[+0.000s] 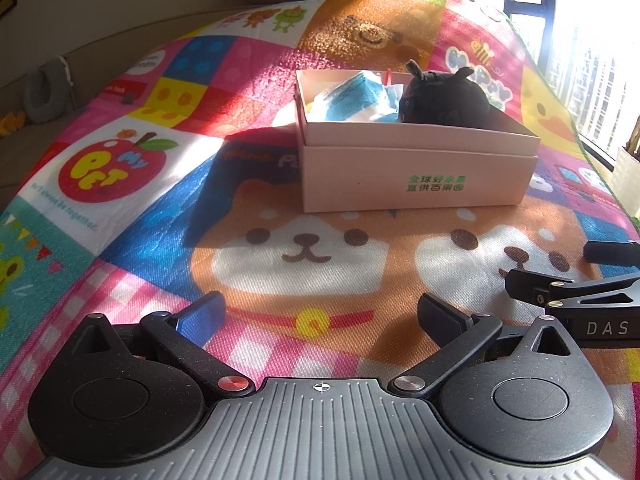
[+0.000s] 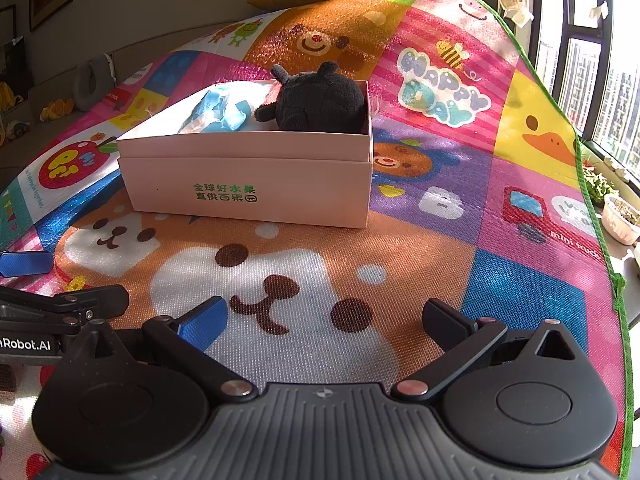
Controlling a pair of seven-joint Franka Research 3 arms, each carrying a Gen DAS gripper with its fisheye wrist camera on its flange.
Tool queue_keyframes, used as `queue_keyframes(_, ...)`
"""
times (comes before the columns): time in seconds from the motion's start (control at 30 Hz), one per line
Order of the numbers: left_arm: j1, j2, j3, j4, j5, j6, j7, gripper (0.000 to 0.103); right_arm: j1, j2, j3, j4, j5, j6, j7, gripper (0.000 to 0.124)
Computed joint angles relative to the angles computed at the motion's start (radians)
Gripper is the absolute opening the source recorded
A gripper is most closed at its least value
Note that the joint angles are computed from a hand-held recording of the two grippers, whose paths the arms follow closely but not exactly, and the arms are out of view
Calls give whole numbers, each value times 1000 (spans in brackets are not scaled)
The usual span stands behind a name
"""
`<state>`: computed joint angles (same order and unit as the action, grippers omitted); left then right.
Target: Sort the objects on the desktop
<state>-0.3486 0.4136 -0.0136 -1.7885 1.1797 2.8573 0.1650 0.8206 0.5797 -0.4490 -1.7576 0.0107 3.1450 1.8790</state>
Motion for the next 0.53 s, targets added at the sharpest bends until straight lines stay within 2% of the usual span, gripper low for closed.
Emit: queue_keyframes(0.53, 0, -2, 1, -3, 0, 0, 2, 103, 5, 0, -6, 0, 1, -2, -1, 103)
